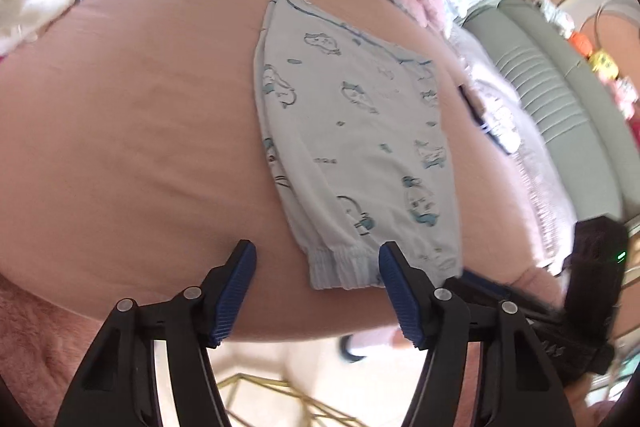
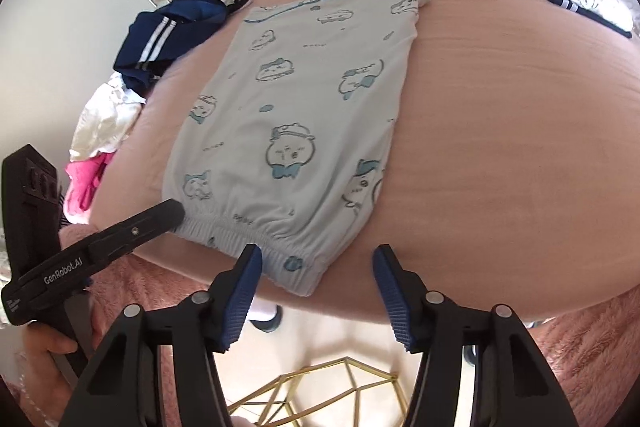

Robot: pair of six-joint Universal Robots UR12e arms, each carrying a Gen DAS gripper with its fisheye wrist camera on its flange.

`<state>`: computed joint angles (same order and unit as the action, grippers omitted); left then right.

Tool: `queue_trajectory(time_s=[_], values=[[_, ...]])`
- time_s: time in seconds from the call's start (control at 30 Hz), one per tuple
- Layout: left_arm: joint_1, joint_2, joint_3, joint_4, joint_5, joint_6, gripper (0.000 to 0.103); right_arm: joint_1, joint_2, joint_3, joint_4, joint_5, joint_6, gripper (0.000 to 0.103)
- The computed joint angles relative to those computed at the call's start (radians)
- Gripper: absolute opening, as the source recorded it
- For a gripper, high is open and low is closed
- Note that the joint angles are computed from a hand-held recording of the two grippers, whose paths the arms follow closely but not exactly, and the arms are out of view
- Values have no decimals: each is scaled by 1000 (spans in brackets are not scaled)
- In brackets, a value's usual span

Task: Fold clothes
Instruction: 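Grasp the elastic cuffs with both grippers side by side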

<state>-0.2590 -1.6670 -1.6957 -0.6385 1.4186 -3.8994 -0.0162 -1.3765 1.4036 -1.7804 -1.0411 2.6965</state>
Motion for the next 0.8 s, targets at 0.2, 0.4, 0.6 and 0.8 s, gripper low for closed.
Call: queue_trajectory(time_s=[0.2,0.4,0.6,0.8], values=[[16,-3,-26,95,-50,-90,62,-16,6,6,-29,62,77,56],[-14,-11,24,-60,45,27,47,-1,21,-2,-38,21,52,56],[5,1,-15,24,-14,-57,43,-16,19,-8,5,59,31,48],[1,-13,-9,44,-44,-27,43,-8,18,-2,-7,69,8,48]])
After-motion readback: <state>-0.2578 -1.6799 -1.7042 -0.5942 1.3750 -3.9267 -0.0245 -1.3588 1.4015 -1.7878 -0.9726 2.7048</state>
